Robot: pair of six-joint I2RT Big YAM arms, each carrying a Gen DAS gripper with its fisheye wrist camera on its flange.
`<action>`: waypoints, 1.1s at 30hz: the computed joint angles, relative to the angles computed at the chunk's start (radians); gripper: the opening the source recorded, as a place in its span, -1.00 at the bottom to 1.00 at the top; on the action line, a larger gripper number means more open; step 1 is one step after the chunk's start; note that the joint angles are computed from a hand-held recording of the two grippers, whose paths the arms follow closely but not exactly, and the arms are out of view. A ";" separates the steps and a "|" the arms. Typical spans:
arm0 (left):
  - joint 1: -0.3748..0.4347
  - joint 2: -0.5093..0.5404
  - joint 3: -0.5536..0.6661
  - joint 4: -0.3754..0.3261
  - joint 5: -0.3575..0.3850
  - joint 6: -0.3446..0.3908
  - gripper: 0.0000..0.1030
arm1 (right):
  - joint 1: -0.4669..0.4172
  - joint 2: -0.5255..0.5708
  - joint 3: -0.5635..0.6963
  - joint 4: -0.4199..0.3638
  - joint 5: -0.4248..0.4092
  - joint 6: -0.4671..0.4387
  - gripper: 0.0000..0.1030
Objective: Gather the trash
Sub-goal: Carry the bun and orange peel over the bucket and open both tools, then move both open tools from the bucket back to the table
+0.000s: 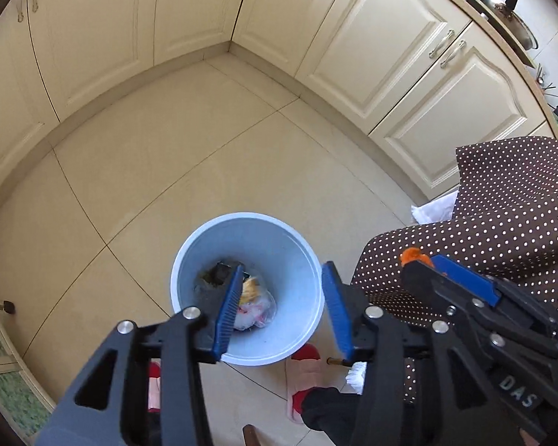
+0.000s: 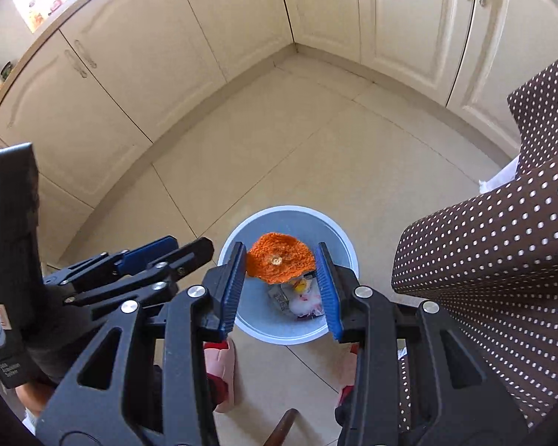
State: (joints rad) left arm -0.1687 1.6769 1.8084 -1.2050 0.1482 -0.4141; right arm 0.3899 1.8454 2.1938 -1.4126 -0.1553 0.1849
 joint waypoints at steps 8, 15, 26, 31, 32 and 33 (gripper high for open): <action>0.010 -0.013 -0.030 -0.011 -0.013 -0.006 -0.05 | 0.009 0.023 -0.004 0.000 -0.006 0.017 -0.28; 0.024 -0.019 -0.033 -0.020 -0.014 -0.009 -0.02 | 0.020 0.045 0.014 -0.005 -0.011 0.024 -0.28; 0.039 -0.025 -0.038 -0.020 -0.019 -0.027 -0.02 | 0.030 0.061 0.027 0.008 -0.003 0.034 -0.26; 0.037 -0.029 -0.042 -0.018 -0.023 -0.034 -0.02 | 0.026 0.059 0.021 0.010 -0.007 0.041 -0.20; 0.038 -0.030 -0.043 -0.018 -0.020 -0.035 -0.02 | 0.026 0.059 0.021 0.010 -0.005 0.043 -0.18; 0.038 -0.031 -0.044 -0.016 -0.018 -0.038 -0.02 | 0.026 0.059 0.025 0.008 -0.005 0.044 -0.17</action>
